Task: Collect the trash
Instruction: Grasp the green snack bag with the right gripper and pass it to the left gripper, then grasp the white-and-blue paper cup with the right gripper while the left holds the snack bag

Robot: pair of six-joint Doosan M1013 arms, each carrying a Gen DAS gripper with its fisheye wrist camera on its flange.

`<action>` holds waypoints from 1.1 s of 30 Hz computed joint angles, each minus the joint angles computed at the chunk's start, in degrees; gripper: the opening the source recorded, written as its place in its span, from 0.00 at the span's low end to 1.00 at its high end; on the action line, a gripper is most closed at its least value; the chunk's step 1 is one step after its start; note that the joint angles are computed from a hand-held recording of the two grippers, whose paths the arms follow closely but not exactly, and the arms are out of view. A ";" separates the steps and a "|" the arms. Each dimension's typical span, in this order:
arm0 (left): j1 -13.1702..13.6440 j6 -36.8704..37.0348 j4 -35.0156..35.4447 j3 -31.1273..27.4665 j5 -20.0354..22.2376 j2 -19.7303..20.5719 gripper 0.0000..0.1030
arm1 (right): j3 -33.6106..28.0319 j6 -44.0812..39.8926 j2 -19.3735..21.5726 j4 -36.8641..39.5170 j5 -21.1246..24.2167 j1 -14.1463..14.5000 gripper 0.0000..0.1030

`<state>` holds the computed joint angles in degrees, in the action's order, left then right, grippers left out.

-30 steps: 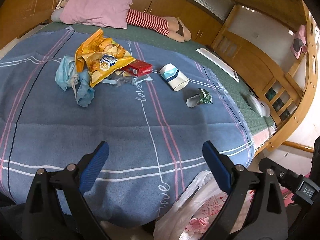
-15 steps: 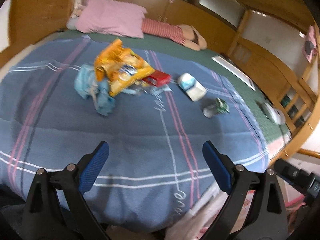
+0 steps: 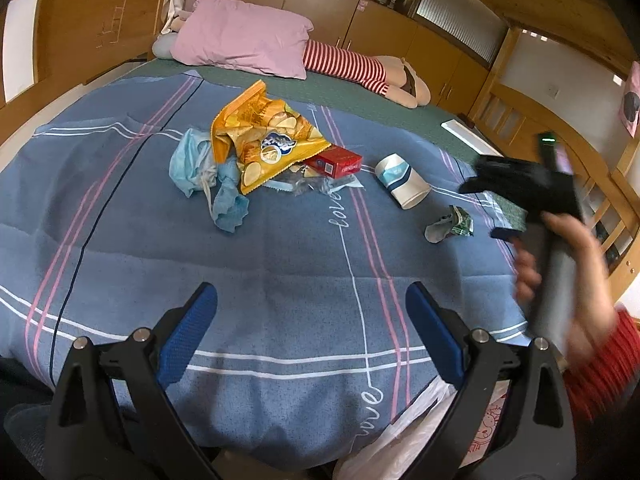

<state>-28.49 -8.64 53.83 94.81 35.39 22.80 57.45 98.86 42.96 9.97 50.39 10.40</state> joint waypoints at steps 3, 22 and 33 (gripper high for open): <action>0.12 0.36 -0.39 -0.15 -0.31 0.16 0.92 | -4.88 2.80 3.67 -7.32 3.35 1.13 0.82; 1.53 -17.21 0.59 2.50 2.41 -1.16 0.92 | 11.24 -46.54 -4.92 19.13 15.47 1.45 0.37; 2.89 -19.55 -3.62 3.51 -1.47 -1.36 0.95 | 9.68 -37.44 -6.08 19.26 -1.21 1.10 0.81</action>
<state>-25.60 -28.18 50.20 98.33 33.92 21.44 67.13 61.42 36.88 29.23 49.18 11.50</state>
